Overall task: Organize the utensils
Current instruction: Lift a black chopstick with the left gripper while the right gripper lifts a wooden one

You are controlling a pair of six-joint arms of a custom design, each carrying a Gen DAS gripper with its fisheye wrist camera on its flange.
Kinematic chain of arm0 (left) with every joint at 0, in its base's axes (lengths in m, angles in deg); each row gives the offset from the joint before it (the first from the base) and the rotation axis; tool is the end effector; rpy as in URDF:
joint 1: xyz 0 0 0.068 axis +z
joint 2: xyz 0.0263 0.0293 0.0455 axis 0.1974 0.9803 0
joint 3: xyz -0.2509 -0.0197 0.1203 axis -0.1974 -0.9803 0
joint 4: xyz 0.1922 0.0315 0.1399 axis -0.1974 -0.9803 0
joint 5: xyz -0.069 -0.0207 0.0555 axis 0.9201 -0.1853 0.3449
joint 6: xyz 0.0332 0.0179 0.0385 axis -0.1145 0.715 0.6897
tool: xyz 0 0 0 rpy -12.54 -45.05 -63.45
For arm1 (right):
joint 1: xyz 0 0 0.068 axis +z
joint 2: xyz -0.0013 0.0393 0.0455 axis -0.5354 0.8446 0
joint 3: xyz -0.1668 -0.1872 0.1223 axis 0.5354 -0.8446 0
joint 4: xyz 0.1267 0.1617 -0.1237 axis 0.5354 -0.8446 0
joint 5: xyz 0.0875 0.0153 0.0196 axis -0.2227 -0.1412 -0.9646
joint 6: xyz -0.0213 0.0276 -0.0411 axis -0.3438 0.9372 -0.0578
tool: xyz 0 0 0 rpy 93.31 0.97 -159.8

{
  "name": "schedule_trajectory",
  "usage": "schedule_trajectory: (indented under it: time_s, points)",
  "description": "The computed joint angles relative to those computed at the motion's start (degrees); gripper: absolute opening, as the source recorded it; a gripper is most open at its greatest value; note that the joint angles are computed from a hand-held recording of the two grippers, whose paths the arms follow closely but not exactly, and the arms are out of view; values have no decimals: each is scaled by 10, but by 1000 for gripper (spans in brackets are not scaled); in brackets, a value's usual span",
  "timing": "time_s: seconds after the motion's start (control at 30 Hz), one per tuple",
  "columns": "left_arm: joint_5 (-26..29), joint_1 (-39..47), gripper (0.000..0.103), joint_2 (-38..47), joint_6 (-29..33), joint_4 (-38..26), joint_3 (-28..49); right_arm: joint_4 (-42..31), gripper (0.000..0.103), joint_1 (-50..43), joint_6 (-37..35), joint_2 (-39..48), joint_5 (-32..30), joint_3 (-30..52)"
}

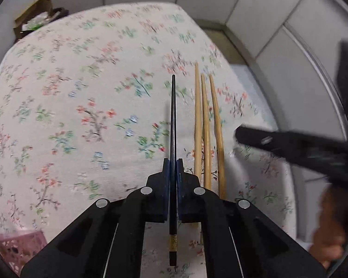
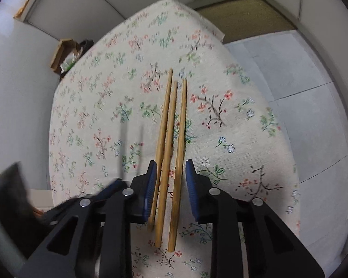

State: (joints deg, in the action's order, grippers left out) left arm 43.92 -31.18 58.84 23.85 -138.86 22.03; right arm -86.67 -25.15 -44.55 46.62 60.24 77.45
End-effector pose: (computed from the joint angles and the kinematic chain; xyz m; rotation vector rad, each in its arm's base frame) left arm 0.2004 -0.1851 0.2860 0.4188 2.7444 -0.3616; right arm 0.2049 0.0365 0.2636 0.4853 2.8305 0.5602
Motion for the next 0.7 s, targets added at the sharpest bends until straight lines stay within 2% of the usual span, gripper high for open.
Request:
schedule_trajectory:
  time_s: [0.17,0.27,0.3,0.33,0.47,0.5,0.6,0.7]
  points:
    - [9,12,4,-82,-4,-20,8,48,21,7,17,40,5,-23]
    - [2,-7,4,-112,-15,-30,12,71,14,37,25,57,43,-27]
    - [1,-10,4,-126,-17,-41,17,70,8,47,26,63,56,-23]
    - [0,-13,4,-140,-17,-51,19,54,7,47,32,64,62,-10]
    - [-28,-39,4,-211,-8,-97,39,19,7,41,30,0,76,50]
    - [-25,-28,4,-214,4,-90,38,14,7,41,29,-18,77,65]
    - [-61,-37,5,-259,13,-115,56,1,7,60,31,-68,99,99]
    - [-55,-13,5,-291,20,-129,62,-3,7,95,53,-102,115,116]
